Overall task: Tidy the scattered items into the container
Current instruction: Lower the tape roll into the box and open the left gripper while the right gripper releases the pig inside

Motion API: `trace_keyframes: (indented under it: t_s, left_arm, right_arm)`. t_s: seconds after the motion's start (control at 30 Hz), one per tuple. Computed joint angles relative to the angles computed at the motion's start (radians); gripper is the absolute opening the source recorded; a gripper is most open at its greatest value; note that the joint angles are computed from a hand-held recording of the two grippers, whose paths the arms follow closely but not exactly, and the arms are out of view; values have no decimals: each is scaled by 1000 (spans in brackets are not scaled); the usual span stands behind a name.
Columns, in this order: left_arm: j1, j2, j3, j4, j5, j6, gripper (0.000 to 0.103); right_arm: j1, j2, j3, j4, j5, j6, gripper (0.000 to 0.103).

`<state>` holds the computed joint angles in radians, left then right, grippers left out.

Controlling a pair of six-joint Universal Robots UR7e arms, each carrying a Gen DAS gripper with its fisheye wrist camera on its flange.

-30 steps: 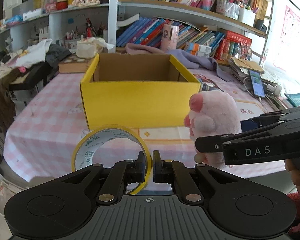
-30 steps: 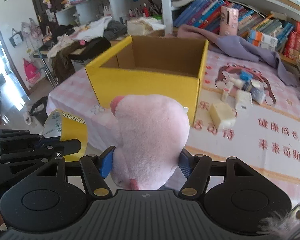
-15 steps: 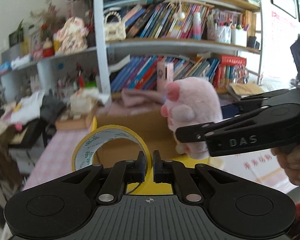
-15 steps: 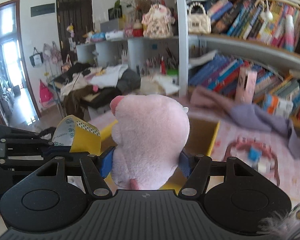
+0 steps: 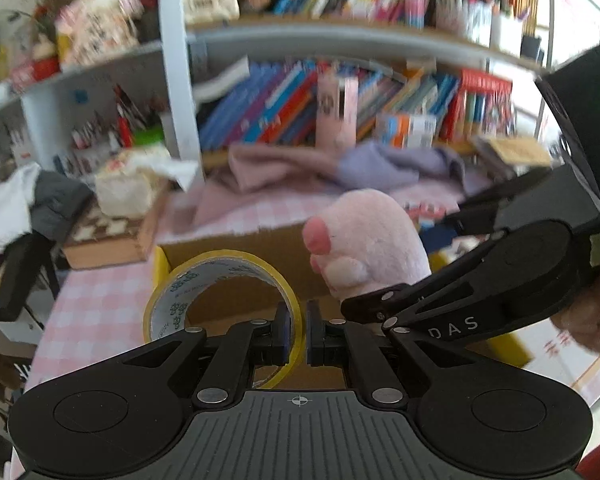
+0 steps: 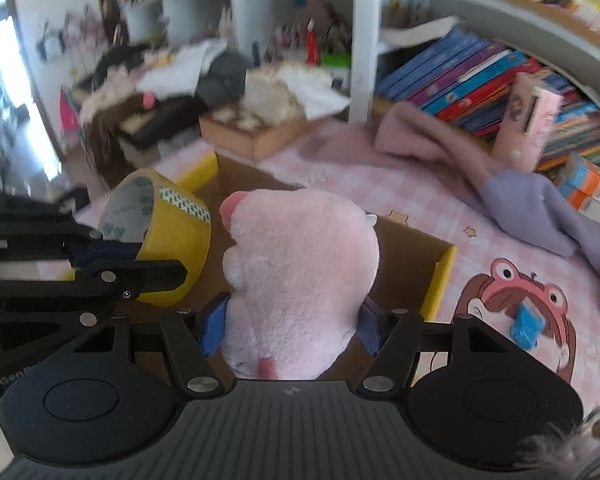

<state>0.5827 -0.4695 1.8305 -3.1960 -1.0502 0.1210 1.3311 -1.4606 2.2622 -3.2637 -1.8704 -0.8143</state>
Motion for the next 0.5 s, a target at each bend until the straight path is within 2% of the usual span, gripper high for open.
trace_keyframes:
  t_s: [0.1, 0.2, 0.37, 0.5]
  left_arm:
    - [34, 25, -60, 103, -22, 48, 6]
    - [44, 59, -112, 174, -9, 100, 8]
    - [49, 90, -164, 253, 8, 139, 10]
    - [50, 93, -174, 289, 33, 169, 19]
  right_arm:
    - [5, 61, -72, 73, -57, -34, 63]
    - [2, 106, -122, 107, -96, -78, 63]
    - [2, 158, -156, 81, -141, -164, 65]
    - [6, 182, -167, 63, -159, -195, 67]
